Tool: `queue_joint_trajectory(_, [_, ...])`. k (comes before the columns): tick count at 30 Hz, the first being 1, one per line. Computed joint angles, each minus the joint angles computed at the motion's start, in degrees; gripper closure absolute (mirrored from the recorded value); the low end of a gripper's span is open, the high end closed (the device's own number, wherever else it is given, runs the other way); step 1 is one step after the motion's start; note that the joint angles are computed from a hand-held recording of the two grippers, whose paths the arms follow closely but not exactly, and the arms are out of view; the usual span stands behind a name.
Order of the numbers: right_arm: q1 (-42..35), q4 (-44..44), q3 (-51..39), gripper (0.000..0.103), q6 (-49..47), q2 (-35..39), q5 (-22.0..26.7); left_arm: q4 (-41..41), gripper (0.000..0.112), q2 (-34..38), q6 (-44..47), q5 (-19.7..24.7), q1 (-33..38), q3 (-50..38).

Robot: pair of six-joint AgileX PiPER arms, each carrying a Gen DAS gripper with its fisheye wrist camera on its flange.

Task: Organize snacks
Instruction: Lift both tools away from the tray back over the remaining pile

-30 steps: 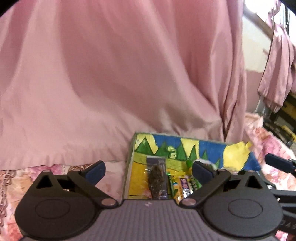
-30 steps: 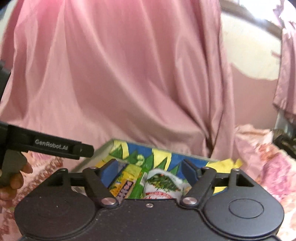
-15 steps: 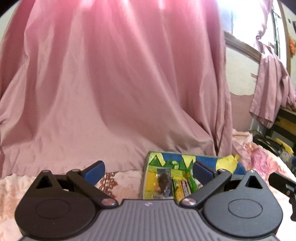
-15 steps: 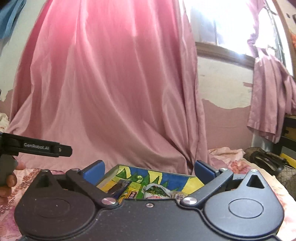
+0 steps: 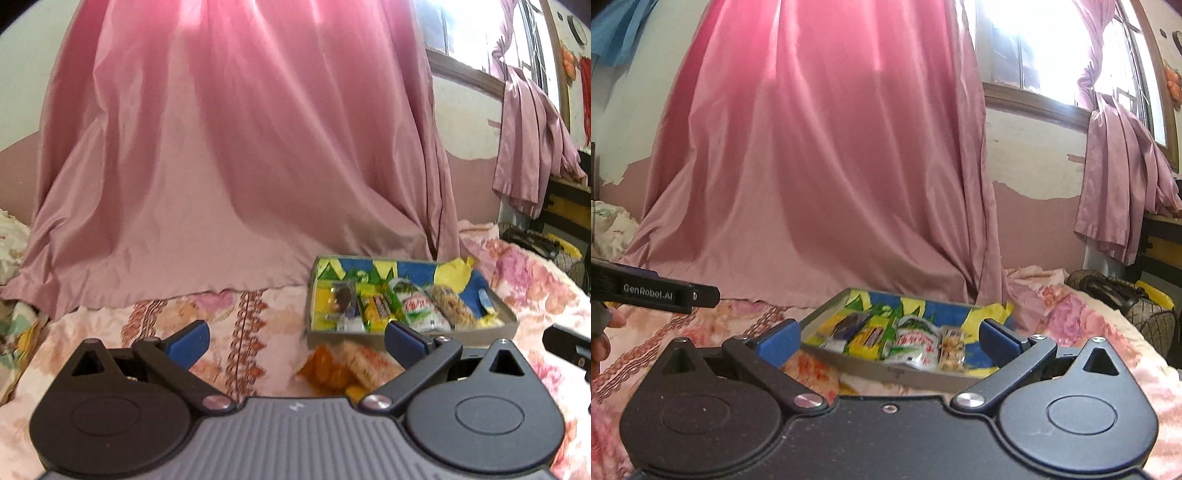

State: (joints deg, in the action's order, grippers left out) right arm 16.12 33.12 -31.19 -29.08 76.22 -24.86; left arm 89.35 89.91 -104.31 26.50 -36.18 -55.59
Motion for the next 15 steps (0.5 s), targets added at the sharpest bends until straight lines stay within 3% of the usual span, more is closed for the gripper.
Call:
queue_joint_trajectory(5, [2.28, 7.63, 3.44, 0.001, -5.81, -4.71, 2.05, 2.65, 0.01, -3.84, -5.1, 4.16, -4.09, 7.02])
queue_joint_trajectory(15, [3.09, 20.94, 7.36, 0.001, -16.79, -8.44, 6.25, -4.27, 0.01, -4.77, -1.56, 5.2, -8.38, 11.31])
